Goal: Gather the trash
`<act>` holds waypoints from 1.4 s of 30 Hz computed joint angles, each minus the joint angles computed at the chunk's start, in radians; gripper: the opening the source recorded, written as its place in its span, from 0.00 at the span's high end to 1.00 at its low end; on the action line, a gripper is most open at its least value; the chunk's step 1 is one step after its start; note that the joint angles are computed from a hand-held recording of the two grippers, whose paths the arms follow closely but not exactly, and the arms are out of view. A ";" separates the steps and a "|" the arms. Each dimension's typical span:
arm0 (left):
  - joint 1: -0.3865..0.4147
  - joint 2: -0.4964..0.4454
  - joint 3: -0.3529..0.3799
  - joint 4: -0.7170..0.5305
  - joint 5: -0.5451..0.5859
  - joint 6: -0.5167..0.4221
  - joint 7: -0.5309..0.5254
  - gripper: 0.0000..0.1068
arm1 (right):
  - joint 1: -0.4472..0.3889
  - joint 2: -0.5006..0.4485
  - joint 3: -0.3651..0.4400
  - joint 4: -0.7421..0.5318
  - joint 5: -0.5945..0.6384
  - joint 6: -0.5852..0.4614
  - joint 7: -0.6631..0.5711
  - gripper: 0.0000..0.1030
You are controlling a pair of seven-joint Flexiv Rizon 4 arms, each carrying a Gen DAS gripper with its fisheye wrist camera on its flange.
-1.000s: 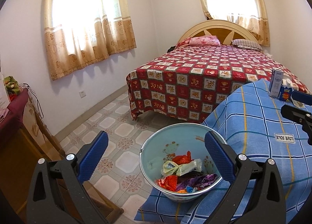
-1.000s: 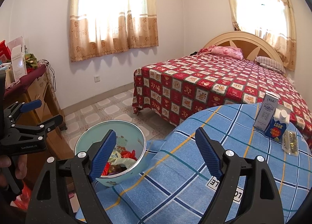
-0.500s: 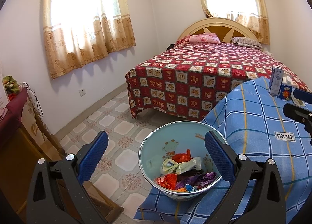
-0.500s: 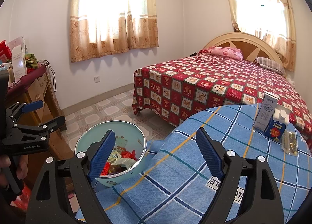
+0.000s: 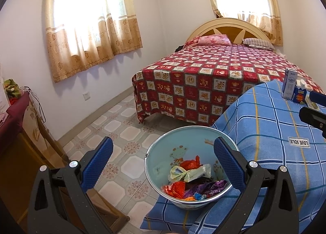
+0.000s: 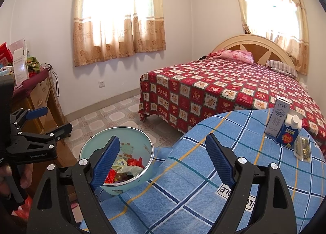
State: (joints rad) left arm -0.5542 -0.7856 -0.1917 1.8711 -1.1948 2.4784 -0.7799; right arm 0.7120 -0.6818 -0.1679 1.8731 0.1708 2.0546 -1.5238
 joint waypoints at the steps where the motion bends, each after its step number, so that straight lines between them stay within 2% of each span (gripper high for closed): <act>1: 0.001 0.001 -0.001 0.000 0.000 -0.003 0.000 0.09 | 0.004 0.001 -0.003 0.001 0.003 0.002 -0.001 0.18; 34: 0.005 -0.004 -0.011 -0.013 -0.030 -0.008 0.019 0.09 | 0.039 -0.008 -0.022 0.000 0.049 0.016 -0.020 0.14; 42: -0.001 -0.009 -0.007 -0.019 -0.034 -0.017 0.030 0.09 | 0.017 -0.011 -0.007 0.008 0.051 0.031 -0.022 0.13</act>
